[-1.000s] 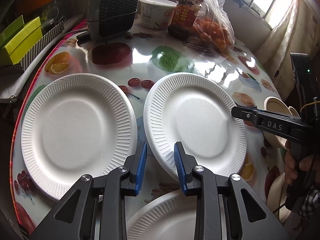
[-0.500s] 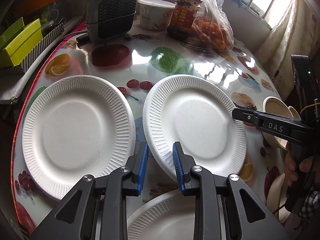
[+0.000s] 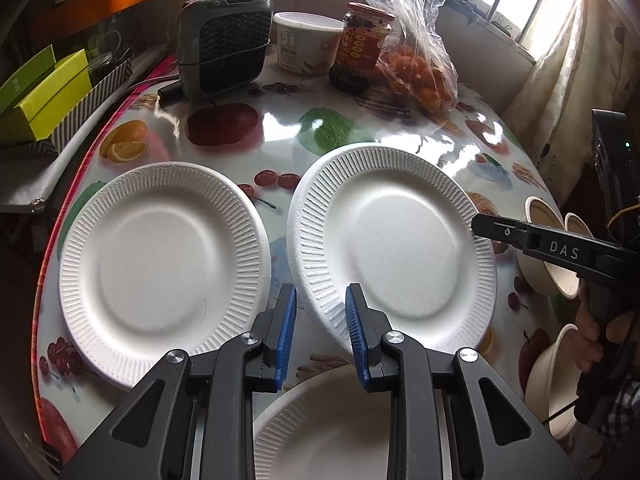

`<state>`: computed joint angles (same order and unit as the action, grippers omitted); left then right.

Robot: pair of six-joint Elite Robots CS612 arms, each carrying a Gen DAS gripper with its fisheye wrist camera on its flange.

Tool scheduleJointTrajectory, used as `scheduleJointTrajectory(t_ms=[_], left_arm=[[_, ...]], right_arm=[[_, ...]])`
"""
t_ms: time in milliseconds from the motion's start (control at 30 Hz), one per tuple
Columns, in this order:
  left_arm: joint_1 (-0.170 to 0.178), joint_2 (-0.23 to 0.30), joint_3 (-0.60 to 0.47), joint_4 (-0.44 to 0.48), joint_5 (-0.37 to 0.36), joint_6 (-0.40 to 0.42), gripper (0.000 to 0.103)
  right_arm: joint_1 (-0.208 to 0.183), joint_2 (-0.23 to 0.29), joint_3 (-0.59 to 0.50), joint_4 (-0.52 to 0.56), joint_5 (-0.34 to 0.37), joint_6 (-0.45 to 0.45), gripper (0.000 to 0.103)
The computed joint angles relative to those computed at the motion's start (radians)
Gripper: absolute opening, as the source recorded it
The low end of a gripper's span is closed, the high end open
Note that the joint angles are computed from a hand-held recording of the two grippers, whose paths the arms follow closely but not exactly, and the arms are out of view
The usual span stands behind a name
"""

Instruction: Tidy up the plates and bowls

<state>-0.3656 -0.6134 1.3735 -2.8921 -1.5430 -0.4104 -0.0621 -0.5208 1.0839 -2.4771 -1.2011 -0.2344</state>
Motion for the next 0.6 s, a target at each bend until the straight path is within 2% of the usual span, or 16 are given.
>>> scheduleJointTrajectory(t_ms=[600], left_arm=[[-0.016,-0.072,0.126,-0.106,0.037,-0.006,0.027]], right_arm=[[-0.007,-0.097,0.158,-0.101,0.033,-0.029,0.017]])
